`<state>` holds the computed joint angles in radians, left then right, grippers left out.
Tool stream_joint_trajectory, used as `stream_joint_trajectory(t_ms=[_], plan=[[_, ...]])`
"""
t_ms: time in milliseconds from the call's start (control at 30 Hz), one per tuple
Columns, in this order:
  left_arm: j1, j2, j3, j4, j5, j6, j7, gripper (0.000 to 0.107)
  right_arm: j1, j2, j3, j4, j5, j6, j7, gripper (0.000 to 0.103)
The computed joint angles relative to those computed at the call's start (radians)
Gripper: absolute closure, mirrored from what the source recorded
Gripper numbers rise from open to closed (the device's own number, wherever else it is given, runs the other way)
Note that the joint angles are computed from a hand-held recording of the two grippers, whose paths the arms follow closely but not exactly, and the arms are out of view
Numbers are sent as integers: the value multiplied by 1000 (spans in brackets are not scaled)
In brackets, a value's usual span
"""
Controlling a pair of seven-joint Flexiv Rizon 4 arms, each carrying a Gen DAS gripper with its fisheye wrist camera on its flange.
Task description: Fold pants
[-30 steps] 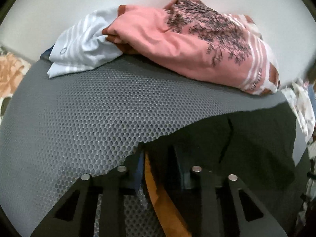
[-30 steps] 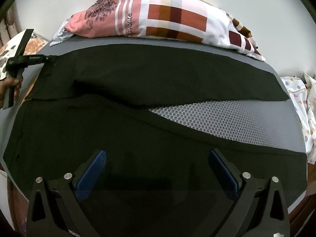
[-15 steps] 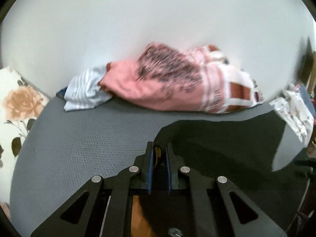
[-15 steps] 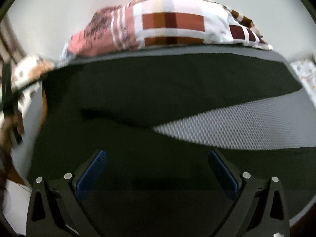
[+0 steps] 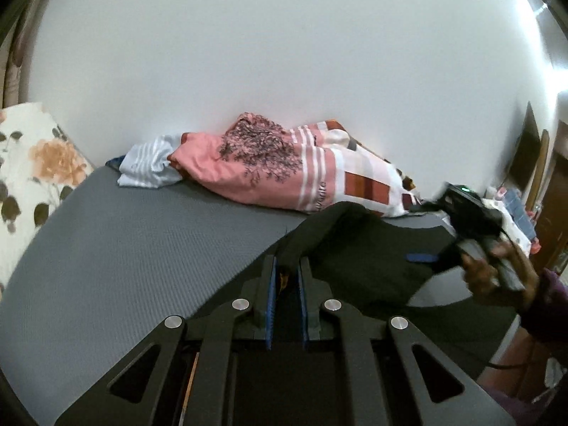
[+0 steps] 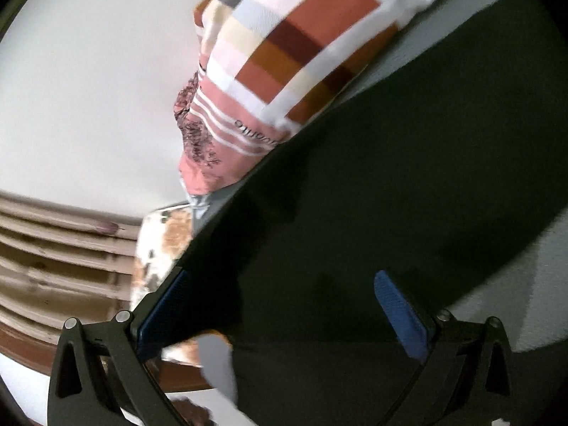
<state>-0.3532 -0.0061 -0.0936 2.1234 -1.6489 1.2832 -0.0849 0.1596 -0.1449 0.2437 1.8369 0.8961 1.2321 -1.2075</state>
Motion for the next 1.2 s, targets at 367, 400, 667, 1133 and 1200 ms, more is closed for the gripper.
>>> stream_joint_trajectory(t_ms=[367,400,667,1133,1200], plan=[[-10,68,11,89,66,-44,-92,96,-10,-123,-19,-107,-198,-57,169,39],[-9,67,11,90,73,-45,-99,96,-11,-132,-20,-115,-231,-80,179,61],[1,95,29,128,104,-36,-135,96,30,12,19,73,-361,49,208,95],[62,181,96,264,408,-129,-331,94,217,368,89,487,-363,147,471,99],[65,190,100,280,456,-144,-352,94,250,376,91,509,-373,149,502,99]])
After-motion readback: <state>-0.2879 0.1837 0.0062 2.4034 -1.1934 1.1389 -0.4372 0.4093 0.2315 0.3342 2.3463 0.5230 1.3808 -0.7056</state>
